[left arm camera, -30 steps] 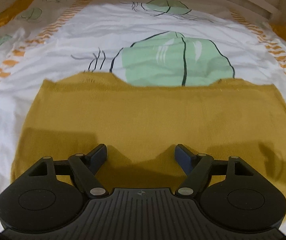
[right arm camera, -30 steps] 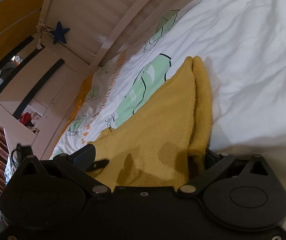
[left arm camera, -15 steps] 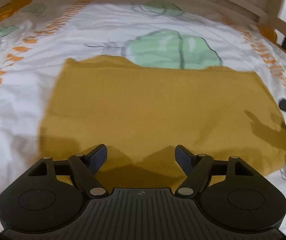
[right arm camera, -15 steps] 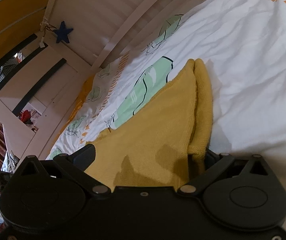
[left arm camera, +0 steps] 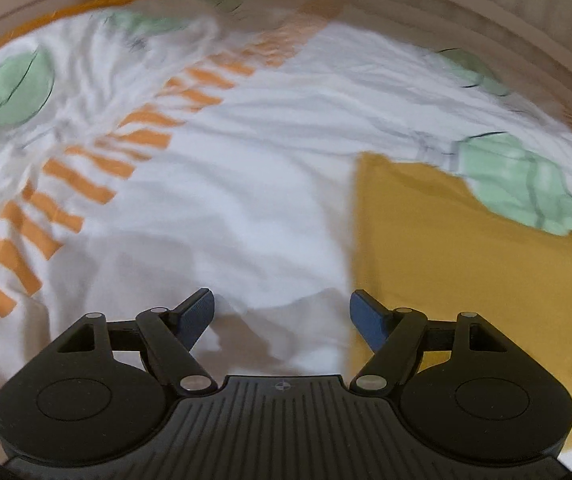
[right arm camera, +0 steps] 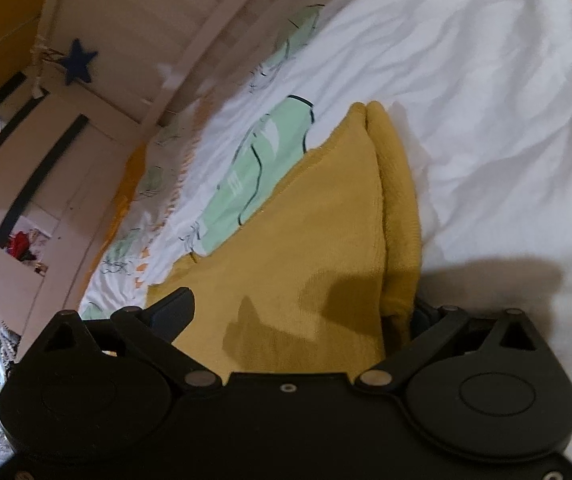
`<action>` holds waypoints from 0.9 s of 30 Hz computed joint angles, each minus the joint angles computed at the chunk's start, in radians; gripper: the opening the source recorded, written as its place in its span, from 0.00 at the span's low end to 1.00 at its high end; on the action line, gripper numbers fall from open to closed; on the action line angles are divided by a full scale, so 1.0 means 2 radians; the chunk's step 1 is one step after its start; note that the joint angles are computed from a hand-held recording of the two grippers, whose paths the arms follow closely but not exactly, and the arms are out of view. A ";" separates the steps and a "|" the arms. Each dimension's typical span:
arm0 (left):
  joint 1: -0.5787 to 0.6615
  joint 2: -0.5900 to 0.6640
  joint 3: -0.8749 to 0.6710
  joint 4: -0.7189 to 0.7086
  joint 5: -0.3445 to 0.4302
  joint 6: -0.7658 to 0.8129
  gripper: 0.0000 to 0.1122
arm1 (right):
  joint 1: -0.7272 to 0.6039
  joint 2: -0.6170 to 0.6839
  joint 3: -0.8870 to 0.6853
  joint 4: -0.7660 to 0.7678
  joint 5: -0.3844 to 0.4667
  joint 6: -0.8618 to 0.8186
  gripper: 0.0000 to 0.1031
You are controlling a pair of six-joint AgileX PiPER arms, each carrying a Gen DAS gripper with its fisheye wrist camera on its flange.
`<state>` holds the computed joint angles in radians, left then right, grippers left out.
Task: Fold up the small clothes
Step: 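Lift the folded sweater with the right tool and fold it over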
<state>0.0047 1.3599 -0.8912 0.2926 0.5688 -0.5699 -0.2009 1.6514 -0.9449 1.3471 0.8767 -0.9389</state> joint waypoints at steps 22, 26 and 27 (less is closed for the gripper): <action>0.108 0.004 -0.008 -0.246 -0.036 0.221 0.75 | 0.167 -0.081 -0.058 -0.217 -0.157 0.319 0.22; 0.128 0.004 -0.014 -0.310 -0.023 0.279 0.75 | 0.224 -0.061 -0.111 -0.261 -0.161 0.384 0.22; 0.133 0.003 -0.015 -0.320 -0.022 0.289 0.75 | 0.239 -0.052 -0.125 -0.260 -0.163 0.391 0.22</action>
<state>0.2698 1.3662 -0.9204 -0.3482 0.5257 0.0086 0.2778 1.5468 -1.1948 0.8265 0.5498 -0.1565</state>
